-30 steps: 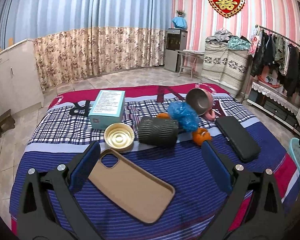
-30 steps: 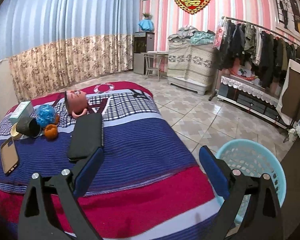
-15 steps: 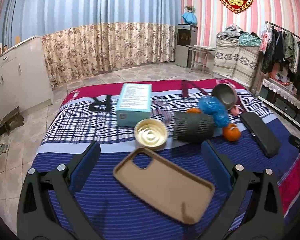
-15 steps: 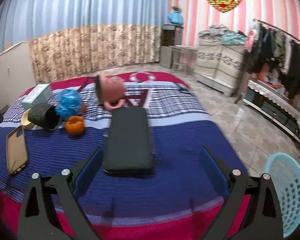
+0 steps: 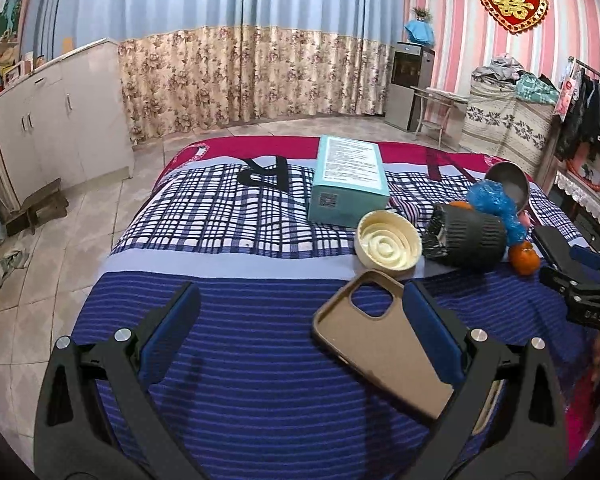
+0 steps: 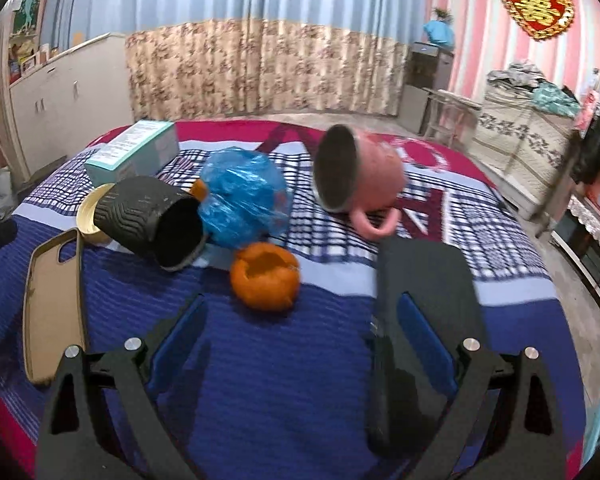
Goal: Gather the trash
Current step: 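Grasp the black ribbed cylinder with the left gripper while the right gripper grasps the orange peel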
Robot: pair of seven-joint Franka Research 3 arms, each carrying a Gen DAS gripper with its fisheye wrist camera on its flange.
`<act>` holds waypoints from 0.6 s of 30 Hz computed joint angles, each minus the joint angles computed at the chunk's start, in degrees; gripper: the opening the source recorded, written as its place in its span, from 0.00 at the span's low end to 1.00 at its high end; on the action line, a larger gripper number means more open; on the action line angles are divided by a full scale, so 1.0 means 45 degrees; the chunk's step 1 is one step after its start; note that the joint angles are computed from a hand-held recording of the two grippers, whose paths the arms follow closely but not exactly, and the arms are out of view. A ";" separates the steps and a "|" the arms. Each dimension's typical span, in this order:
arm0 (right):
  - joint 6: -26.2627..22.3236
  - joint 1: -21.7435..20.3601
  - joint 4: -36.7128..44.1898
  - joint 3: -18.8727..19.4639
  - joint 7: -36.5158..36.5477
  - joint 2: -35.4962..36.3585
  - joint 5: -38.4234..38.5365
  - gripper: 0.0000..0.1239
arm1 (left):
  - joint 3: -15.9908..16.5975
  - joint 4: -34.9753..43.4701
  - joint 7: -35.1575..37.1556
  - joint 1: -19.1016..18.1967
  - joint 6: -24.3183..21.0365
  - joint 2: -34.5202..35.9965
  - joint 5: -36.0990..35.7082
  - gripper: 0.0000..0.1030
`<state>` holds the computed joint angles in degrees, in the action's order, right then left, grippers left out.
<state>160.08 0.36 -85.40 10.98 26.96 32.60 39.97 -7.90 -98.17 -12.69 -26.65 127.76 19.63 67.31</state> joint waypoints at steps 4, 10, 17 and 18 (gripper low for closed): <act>-0.1007 0.0686 0.1072 -0.0698 0.1094 0.0683 -0.1244 0.60 | 0.0062 0.0393 0.0295 -0.0032 0.0059 0.0191 0.0222 0.94; -0.2464 0.0418 0.2153 -0.0456 0.1591 0.1275 -0.1667 0.29 | 0.0147 0.1315 0.1088 -0.0061 0.0598 0.0719 0.0136 0.95; -0.1596 -0.0719 -0.0190 0.0184 -0.0480 -0.0375 0.0500 0.26 | 0.0456 0.3221 0.2559 -0.0295 0.1696 0.2154 -0.0743 0.95; -0.1462 -0.0794 -0.0475 0.0141 -0.0747 -0.0583 0.0753 0.26 | 0.0447 0.3767 0.3075 -0.0259 0.1938 0.2579 -0.1125 0.95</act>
